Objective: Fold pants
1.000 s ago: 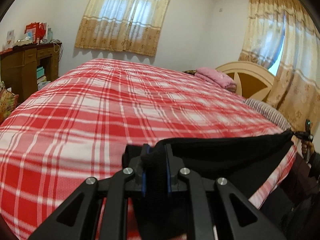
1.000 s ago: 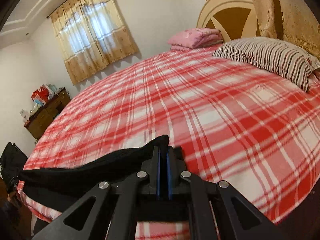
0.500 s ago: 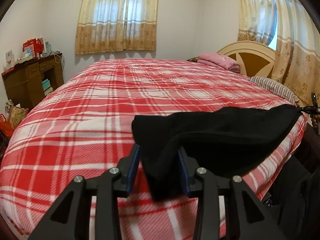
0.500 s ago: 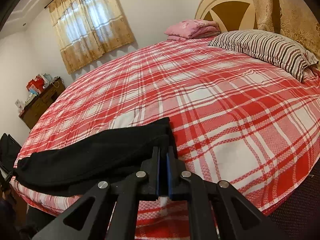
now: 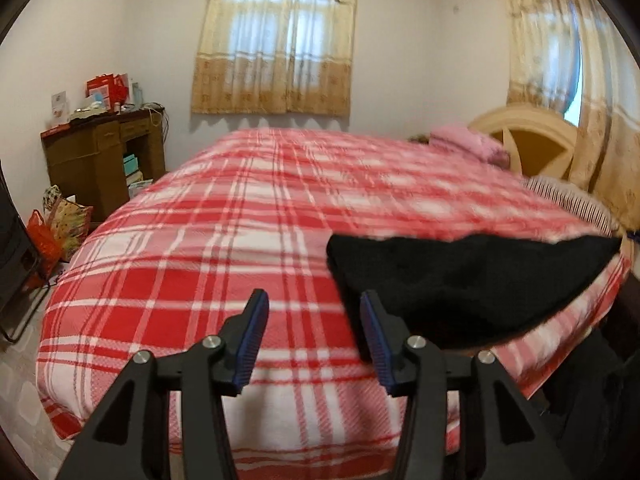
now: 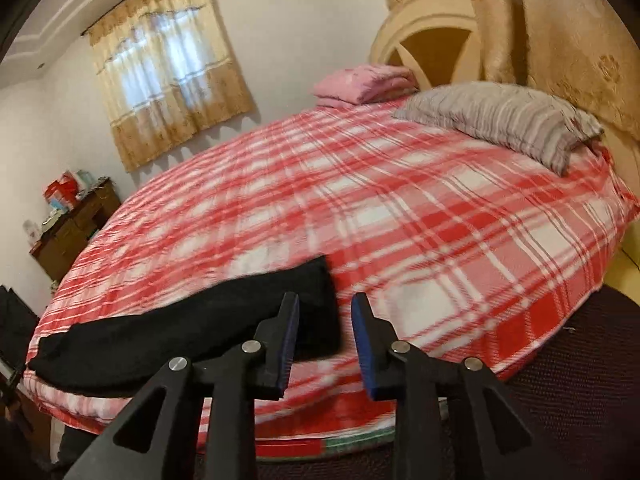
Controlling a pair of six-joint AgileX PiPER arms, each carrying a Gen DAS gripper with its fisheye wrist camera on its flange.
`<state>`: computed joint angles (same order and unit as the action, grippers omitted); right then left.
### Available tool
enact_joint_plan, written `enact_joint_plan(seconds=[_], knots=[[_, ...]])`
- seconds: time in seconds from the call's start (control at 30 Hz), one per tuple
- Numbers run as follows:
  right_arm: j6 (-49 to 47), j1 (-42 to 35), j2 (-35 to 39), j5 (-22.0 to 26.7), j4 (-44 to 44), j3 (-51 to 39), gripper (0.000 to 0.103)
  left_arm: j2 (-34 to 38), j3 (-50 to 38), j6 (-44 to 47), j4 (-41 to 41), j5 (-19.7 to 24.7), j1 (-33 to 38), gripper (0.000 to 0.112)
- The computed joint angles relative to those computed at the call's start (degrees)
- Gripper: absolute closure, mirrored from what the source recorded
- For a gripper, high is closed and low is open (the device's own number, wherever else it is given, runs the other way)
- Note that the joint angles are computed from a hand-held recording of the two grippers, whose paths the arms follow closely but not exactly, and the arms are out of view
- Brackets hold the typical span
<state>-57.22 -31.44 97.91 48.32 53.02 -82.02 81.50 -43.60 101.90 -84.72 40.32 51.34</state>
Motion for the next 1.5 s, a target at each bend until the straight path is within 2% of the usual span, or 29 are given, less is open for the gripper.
enact_joint_plan(seconds=[0.07,0.13,0.23,0.37,0.53,0.67,0.87,1.1,1.2,1.23,1.37,1.5], knots=[[0.41,5.83,-3.43,-1.77,-3.32,2.23,0.065,-1.23,0.08,-0.43,-0.48,0.44,-1.51,0.062],[-0.06,11.31,-5.52,-2.58,-5.5,3.89,0.064,-1.99,0.04,-0.78,-0.68,0.1,-3.7,0.058],[1.89,23.9,-7.32,-5.87,-11.18,6.26,0.064,-1.81,-0.74,-3.03,-0.61,-1.69,-8.0,0.057],[4.13,39.9,-2.92,-5.77,-12.93,5.08,0.064,0.34,-1.77,-4.71,-0.8,-3.23,-13.06,0.057],[7.73,53.24,5.59,-8.4,-15.43,1.52,0.064,1.77,-0.57,-3.77,-1.4,-6.96,-18.27,0.056],[11.97,56.65,10.96,-7.04,-16.94,-0.94,0.064,1.41,0.95,-3.59,0.11,-9.07,-18.99,0.054],[11.47,58.51,10.14,-8.01,-20.19,1.38,0.064,2.17,1.93,-2.33,-2.11,-6.72,-16.68,0.054],[20.71,64.01,9.35,-18.53,-36.99,5.19,0.064,2.44,2.42,-0.89,-4.06,-6.02,-16.54,0.05],[21.57,64.73,8.65,-20.24,-39.3,6.79,0.094,2.36,2.21,-2.11,-3.08,-5.32,-15.95,0.05],[20.94,64.55,8.57,-19.86,-38.67,6.69,0.099,2.31,2.15,-2.46,-2.73,-5.24,-15.86,0.05],[18.64,64.48,6.03,-18.28,-37.76,8.58,0.101,1.43,2.91,-2.37,-1.45,-4.39,-14.97,0.05],[20.41,64.4,7.51,-17.56,-39.76,8.57,0.103,1.42,3.22,-1.87,-1.67,-2.78,-13.72,0.05]])
